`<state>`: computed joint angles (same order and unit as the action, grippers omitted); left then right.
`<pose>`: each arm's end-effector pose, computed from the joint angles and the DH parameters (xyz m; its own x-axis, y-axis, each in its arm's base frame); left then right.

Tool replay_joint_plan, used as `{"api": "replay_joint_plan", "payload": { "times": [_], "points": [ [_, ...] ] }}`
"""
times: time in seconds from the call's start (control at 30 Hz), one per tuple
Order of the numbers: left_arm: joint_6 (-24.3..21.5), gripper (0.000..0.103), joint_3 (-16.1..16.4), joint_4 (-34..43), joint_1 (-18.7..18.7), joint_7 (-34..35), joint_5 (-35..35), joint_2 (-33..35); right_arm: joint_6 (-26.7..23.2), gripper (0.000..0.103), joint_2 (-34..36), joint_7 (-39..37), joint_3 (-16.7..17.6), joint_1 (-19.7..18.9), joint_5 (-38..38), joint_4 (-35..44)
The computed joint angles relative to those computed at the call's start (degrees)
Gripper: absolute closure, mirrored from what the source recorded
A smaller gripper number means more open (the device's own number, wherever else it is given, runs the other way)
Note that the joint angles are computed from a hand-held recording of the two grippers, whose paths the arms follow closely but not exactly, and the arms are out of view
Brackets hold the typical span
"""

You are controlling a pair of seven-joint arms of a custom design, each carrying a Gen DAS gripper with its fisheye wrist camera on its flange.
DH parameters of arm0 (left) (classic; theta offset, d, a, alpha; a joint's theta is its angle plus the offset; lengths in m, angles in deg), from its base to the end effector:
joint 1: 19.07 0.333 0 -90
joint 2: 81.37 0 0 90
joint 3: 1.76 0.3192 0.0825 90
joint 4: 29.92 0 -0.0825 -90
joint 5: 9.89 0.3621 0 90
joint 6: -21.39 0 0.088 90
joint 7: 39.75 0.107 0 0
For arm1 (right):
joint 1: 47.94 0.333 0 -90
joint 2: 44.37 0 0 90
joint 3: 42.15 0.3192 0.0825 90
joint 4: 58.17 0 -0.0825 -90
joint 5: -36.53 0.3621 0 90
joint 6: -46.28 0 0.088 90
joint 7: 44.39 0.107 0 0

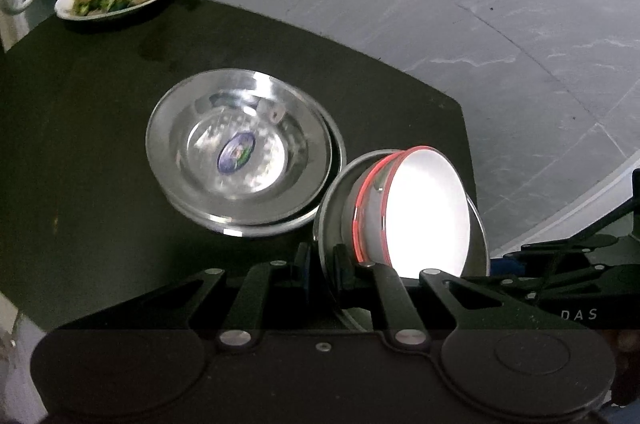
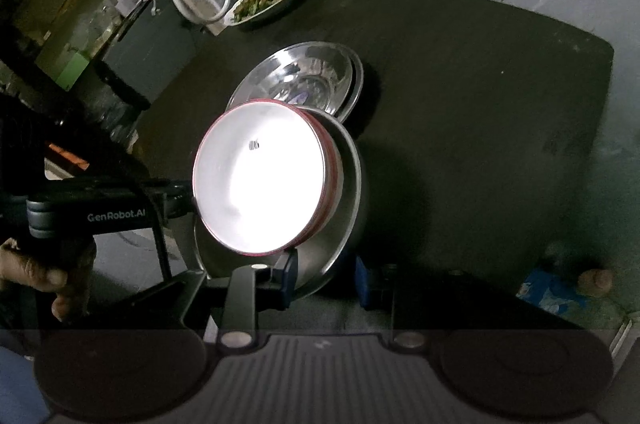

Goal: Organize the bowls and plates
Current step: 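Carry the steel bowl stack with the left tool over the steel plates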

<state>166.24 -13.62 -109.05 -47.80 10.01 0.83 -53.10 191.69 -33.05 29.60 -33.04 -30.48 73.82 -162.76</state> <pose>0.5738 -0.4471 0.5197 -0.1575 -0.9293 0.3341 -0.8525 -0.0427 -0.5209 0.5725 0.2706 0.4951 0.3648 -0.8108 -0.4577 -0.8726 -0.1263 -0.4718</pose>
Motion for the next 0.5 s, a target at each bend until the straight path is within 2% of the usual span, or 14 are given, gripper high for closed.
{"api": "replay_joint_plan", "payload": {
  "times": [0.23, 0.5],
  "points": [
    [-0.02, 0.093, -1.47, 2.36, 2.9, 7.49, -3.29, 1.14, 2.99, 0.07, 0.62, 5.7, -0.14, 1.35, -3.33, 1.22],
    [0.1, 0.093, -1.52, 3.02, 5.48, 13.34, -6.59, 1.13, 4.82, 0.07, 3.91, 11.71, 0.37, 2.4, -7.77, 5.73]
  ]
}}
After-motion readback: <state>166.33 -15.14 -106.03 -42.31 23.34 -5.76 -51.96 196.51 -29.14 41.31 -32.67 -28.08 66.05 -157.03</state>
